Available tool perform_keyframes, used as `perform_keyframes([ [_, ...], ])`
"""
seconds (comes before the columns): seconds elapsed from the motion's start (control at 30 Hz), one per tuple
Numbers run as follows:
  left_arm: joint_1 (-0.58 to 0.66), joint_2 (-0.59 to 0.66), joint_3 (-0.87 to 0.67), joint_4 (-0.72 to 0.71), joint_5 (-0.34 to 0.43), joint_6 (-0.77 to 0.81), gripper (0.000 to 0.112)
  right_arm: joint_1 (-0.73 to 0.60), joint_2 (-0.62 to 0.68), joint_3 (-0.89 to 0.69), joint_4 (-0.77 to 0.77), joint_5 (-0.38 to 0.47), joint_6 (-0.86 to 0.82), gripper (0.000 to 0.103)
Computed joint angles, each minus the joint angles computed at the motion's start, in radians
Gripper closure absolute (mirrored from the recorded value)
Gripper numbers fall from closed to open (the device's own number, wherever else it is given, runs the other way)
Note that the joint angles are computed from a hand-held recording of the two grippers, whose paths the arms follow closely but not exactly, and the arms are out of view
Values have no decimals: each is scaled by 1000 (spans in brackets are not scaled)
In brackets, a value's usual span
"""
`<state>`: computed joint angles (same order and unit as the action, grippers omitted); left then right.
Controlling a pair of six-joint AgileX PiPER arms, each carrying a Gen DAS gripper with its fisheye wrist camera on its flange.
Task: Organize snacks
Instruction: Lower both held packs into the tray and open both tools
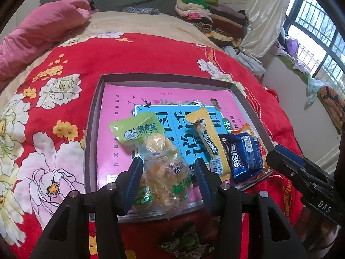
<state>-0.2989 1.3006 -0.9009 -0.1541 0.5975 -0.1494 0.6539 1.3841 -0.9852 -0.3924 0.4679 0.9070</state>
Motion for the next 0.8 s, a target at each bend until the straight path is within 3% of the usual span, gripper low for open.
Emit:
perform_keyframes([
  [0.4, 6, -16, -2, 37, 12, -31, 42, 12, -31, 20, -27, 10, 41, 49],
  [0.8, 7, -44, -6, 107, 24, -102, 35, 27, -44, 21, -63, 27, 80, 46],
])
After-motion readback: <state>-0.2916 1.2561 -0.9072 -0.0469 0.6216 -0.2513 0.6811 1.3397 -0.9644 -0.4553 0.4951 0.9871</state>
